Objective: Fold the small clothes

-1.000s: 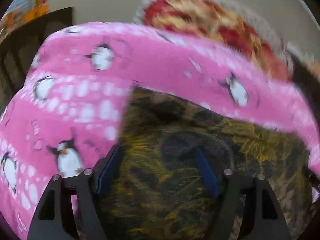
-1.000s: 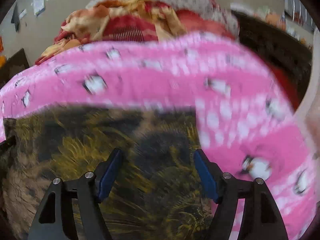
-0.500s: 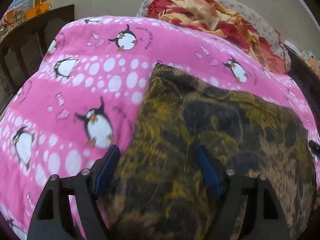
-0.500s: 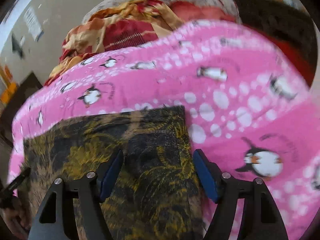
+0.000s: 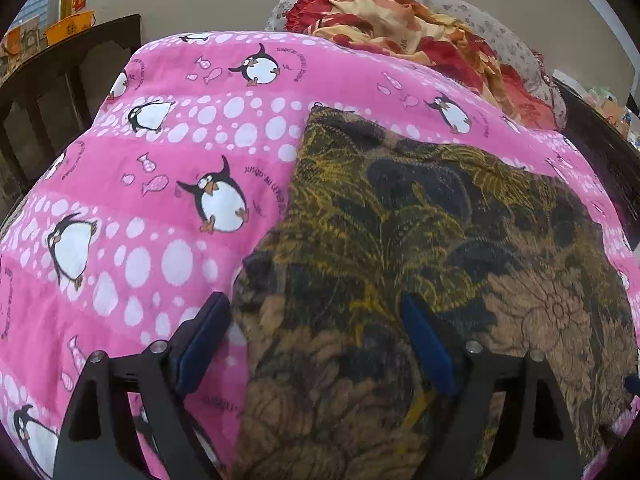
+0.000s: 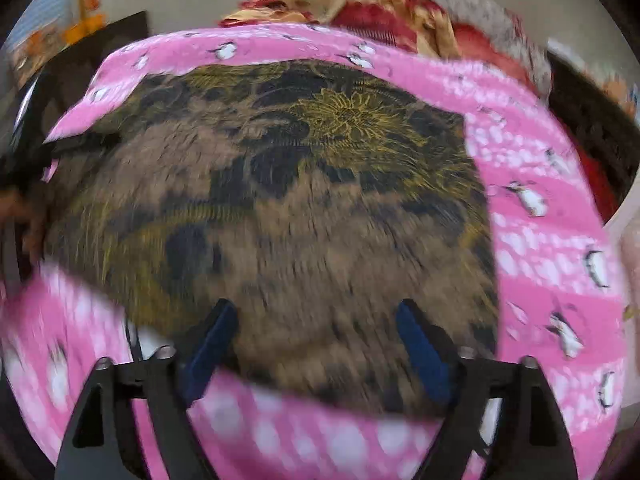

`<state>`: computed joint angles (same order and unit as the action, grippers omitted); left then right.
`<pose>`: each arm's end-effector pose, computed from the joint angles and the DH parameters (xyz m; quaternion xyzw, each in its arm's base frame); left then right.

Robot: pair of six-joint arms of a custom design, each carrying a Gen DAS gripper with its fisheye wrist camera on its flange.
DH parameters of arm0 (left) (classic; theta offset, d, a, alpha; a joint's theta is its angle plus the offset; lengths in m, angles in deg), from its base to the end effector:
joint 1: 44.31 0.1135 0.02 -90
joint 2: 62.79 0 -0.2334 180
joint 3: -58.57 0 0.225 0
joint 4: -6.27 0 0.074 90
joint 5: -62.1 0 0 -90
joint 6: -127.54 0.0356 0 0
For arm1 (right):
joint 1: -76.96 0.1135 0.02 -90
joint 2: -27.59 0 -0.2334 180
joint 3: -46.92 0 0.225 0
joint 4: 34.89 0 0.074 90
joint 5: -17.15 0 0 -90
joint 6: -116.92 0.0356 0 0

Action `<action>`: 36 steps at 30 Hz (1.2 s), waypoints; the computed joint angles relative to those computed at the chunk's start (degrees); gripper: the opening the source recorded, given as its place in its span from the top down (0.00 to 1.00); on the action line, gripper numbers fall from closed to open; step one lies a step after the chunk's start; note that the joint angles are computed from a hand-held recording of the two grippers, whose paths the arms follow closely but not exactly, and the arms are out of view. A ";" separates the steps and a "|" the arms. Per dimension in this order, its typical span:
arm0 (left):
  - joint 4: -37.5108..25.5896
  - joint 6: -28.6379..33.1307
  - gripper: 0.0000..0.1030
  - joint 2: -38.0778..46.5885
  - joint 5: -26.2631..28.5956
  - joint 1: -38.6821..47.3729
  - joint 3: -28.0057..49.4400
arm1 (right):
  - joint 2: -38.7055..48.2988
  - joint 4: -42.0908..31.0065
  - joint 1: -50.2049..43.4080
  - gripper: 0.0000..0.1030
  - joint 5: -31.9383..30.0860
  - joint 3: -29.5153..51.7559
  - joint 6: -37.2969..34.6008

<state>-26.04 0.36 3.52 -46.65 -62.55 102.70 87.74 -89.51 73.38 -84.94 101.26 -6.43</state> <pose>0.1908 -0.0508 0.1546 -0.2036 0.9187 -0.0026 0.3385 0.1815 -0.0039 0.1985 -0.2730 0.9223 0.0162 0.2730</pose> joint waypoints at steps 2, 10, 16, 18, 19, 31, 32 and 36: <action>-1.28 -0.82 0.14 -1.49 0.21 -0.45 -0.47 | -1.09 -0.53 -4.47 0.01 -2.85 -2.03 -3.71; -21.44 -14.73 0.15 -10.58 -11.17 -23.34 7.33 | -1.39 -11.08 -8.83 0.18 -10.39 8.25 -2.59; -15.57 -17.37 0.15 7.12 -8.98 -29.66 10.32 | 1.55 3.53 6.39 0.18 -2.81 8.48 12.22; -16.20 -19.60 0.14 5.59 -11.26 -32.51 8.94 | 6.24 5.21 7.85 0.19 0.43 7.23 13.68; -17.56 -20.98 0.14 4.94 -11.12 -33.48 8.96 | 8.73 5.19 6.76 0.19 0.05 6.44 13.96; -17.50 -25.17 0.01 6.03 -15.40 -39.32 7.26 | 17.91 5.18 11.79 0.18 -0.11 17.76 21.81; -17.65 -25.57 0.01 5.97 -15.46 -39.61 7.32 | 21.72 4.75 12.62 0.17 -0.78 20.04 22.88; -18.23 -27.21 0.01 5.04 -15.54 -40.70 6.77 | 22.03 14.47 16.83 0.11 4.14 11.67 21.77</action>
<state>-44.27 -26.86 8.56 -62.19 -103.25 109.47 109.77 -75.04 90.21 -80.80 112.93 15.34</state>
